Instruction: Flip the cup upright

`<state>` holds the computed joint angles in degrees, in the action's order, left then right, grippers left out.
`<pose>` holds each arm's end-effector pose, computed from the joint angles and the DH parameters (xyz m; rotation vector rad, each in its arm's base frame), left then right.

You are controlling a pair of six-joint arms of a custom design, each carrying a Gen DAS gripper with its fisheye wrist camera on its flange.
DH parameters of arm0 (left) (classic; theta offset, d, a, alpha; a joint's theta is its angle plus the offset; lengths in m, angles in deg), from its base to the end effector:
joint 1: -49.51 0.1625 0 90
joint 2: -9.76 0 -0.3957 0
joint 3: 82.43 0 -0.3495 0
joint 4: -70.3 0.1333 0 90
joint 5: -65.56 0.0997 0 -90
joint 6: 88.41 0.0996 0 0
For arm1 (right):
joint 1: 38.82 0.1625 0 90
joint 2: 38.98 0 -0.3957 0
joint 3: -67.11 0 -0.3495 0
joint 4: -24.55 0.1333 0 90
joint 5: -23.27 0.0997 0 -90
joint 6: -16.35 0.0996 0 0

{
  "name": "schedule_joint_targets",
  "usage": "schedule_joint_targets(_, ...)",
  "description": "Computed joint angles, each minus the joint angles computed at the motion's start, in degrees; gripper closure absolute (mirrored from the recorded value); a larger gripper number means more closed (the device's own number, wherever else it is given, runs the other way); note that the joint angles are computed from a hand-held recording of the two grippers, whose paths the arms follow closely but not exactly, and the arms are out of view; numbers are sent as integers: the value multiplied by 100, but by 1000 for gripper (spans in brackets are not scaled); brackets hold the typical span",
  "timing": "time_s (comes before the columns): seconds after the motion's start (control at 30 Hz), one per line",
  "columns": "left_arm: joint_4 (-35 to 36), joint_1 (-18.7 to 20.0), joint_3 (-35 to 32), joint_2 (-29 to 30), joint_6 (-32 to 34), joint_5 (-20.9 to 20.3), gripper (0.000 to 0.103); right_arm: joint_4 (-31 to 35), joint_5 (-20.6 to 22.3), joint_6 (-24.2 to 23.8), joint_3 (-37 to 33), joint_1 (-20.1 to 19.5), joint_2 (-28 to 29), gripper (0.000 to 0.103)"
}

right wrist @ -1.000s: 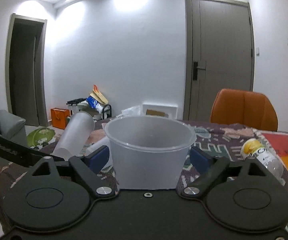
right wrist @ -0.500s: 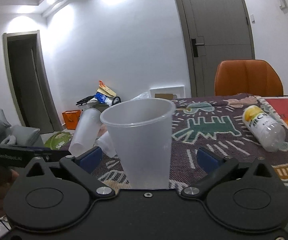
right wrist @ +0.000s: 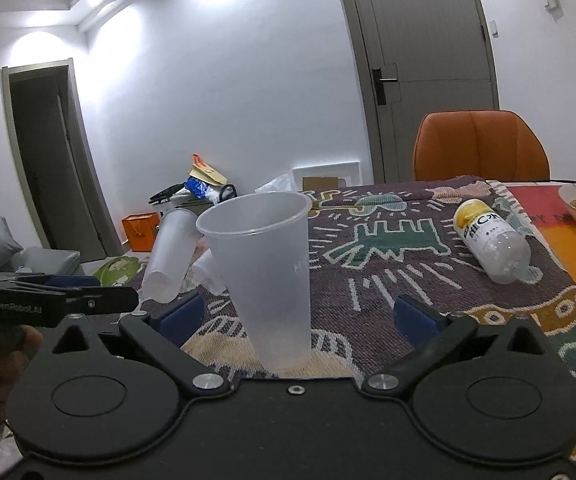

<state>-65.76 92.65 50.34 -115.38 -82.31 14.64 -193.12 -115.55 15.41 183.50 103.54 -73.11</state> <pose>-0.0446 -0.3105 0.4411 0.8392 2.3791 -1.1274 0.4247 -0.2538 0.0632 0.6579 -2.3099 1.3541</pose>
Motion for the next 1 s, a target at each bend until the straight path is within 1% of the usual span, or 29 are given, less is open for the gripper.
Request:
schedule_joint_targets(0.1,161,-63,-1,-83,-46,34,6,204,-95,133,70,52,-68,0)
schedule_joint_targets(0.2,119,-111,51,-164,58,27,6,108,68,295,237,32,-118,0)
schedule_joint_targets(0.27,101,-9,55,-127,56,-106,6,-8,143,341,294,-3,-80,0)
schedule_joint_targets(0.33,192,70,52,-80,-26,-154,6,32,208,300,314,-49,-37,0)
schedule_joint_targets(0.4,289,56,74,-79,-95,-88,6,183,129,280,278,-31,-17,0)
schedule_joint_targets(0.53,334,-2,111,-121,-116,38,6,202,190,366,313,-39,-60,0)
schedule_joint_targets(0.73,404,-64,111,-174,-119,168,6,320,91,357,319,-5,-108,0)
schedule_joint_targets(1.0,619,-206,87,-260,-202,234,6,369,49,393,387,-22,-191,0)
